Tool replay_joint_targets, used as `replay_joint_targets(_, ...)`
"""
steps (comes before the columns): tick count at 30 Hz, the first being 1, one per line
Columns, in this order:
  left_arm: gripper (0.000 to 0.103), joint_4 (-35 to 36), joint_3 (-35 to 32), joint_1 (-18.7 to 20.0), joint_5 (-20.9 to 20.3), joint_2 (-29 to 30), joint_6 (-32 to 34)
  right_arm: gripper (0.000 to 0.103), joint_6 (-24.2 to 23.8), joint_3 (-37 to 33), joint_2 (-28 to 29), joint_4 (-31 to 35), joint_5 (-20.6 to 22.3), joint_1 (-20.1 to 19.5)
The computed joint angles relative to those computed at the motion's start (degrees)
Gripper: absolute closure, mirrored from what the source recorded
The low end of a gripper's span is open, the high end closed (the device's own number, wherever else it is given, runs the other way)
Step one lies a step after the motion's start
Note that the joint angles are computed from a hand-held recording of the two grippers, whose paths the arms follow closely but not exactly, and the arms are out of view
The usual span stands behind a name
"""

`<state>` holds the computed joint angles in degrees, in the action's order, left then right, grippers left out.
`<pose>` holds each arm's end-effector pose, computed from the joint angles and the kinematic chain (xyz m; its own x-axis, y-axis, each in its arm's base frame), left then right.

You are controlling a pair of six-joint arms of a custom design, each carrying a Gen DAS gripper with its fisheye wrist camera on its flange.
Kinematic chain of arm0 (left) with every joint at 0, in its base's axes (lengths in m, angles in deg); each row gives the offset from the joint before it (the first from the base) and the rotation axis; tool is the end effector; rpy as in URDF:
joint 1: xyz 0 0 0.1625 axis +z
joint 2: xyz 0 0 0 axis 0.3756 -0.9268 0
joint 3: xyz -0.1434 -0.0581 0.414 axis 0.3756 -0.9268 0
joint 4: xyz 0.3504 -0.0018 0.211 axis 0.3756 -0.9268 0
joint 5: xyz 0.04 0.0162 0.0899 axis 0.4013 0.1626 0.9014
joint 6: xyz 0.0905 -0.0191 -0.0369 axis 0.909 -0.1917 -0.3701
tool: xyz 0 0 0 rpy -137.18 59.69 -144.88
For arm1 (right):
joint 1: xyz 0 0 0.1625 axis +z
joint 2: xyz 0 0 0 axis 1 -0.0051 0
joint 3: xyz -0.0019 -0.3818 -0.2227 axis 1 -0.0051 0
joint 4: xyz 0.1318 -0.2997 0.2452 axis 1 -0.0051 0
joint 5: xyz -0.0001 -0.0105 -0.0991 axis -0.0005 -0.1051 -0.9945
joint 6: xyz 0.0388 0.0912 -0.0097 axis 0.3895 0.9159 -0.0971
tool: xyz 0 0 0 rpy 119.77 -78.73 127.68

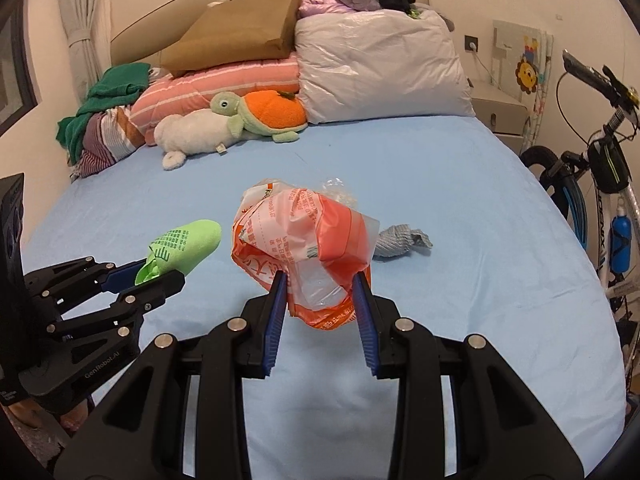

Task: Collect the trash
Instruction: 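Carry green cloth and plastic bag to the grey bin and open both grippers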

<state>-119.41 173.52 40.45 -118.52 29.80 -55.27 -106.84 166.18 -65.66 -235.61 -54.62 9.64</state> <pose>-0.1531 -0.6915 0.1021 -0.6130 0.4893 -0.6203 0.7538 0.5972 -0.2739 0.1892 -0.6530 0.1044 -0.7816 -0.0097 0.6237 -0.4653 0.6750 -0.5726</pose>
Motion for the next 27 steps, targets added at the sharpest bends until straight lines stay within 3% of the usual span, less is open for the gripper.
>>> replay_joint_targets(5, 0.08, -0.9, 5.5, -0.6, 3.8, -6.6, -1.9, 0.071, -3.6, -0.5, 1.6, 0.4, -1.0, 3.8)
replay_joint_targets(13, 0.08, -3.4, 14.3, -1.1, 8.3, -18.2, -3.0, 0.071, -3.6, -1.8, 4.1, 3.7, 1.3, 9.4)
replay_joint_targets(27, 0.08, -5.7, 25.8, -2.9, 18.7, -39.2, -3.3, 0.071, -2.5, -11.7, 9.0, 18.0, 13.2, 19.7)
